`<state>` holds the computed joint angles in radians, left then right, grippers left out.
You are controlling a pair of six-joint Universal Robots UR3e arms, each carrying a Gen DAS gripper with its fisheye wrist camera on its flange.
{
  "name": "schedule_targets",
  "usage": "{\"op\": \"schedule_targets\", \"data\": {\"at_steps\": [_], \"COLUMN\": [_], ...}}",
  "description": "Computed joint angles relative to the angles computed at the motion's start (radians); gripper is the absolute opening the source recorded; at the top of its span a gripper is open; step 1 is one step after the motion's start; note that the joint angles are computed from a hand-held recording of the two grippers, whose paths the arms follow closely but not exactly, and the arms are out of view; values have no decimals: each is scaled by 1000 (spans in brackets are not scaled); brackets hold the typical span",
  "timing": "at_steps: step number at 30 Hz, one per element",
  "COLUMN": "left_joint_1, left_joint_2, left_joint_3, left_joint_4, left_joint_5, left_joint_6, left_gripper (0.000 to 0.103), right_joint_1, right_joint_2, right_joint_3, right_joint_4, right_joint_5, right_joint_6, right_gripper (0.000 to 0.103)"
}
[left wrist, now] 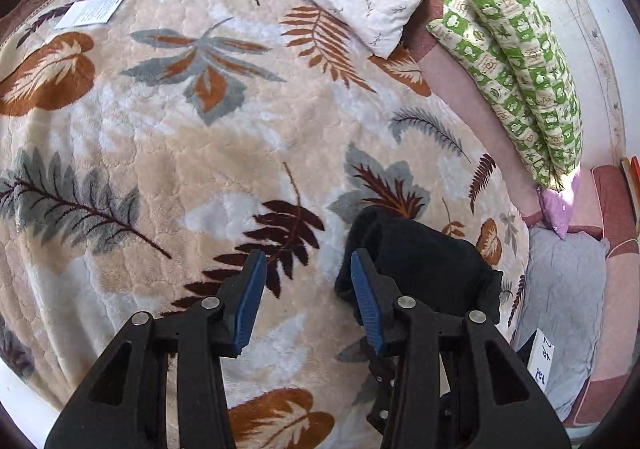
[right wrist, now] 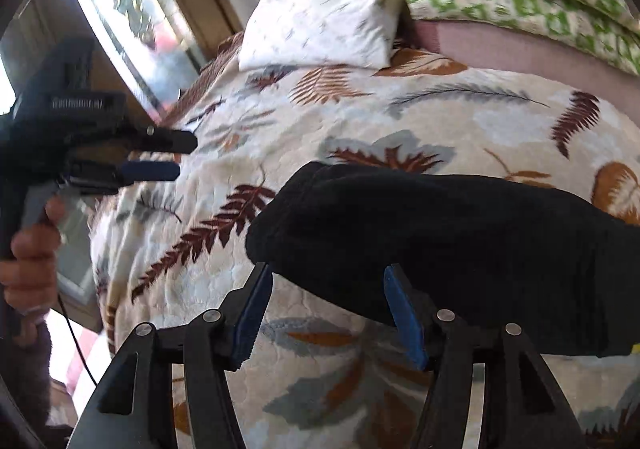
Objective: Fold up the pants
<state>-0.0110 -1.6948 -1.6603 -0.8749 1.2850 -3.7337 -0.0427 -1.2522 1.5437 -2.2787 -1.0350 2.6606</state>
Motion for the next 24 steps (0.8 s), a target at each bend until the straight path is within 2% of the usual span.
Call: {"op": "schedule_targets", "data": {"at_steps": [4,7,10,11,13,14,15,16,18,24], "left_joint_1": [55,76,64,58,51,46,40,36,20,11], "left_joint_2": [22,6,-53,-77,-129,-161,-194,-225,-294,-454], "left_joint_3": [-72,-90,-52,-37,-12,7,29,48,111,224], "left_joint_4": [34,53,54,61,84,94,106,125,135,215], "left_joint_5": [-67,-101,-118,-126,-170,-195,-220,-247,-284,-383], "left_joint_6": [19,38,44,40,32,25,10,-4,-25,-128], "left_gripper": [42,42,42,42,42,42,42,42,42,43], "right_joint_1": [158,203,243,241,227,212,195,176,148,138], "right_joint_2": [72,159,226,231,230,224,214,205,182,126], "right_joint_3": [6,-71,-117,-105,-81,-72,-57,-45,-13,100], "right_joint_4": [-187,-180,-220,-256,-311,-320,-331,-336,-351,-455], "right_joint_5": [-213,-295,-369,-367,-355,-333,-318,-298,-250,-223], "right_joint_6": [49,97,113,114,118,118,121,125,131,96], "right_gripper": [68,73,74,72,54,49,37,30,29,28]}}
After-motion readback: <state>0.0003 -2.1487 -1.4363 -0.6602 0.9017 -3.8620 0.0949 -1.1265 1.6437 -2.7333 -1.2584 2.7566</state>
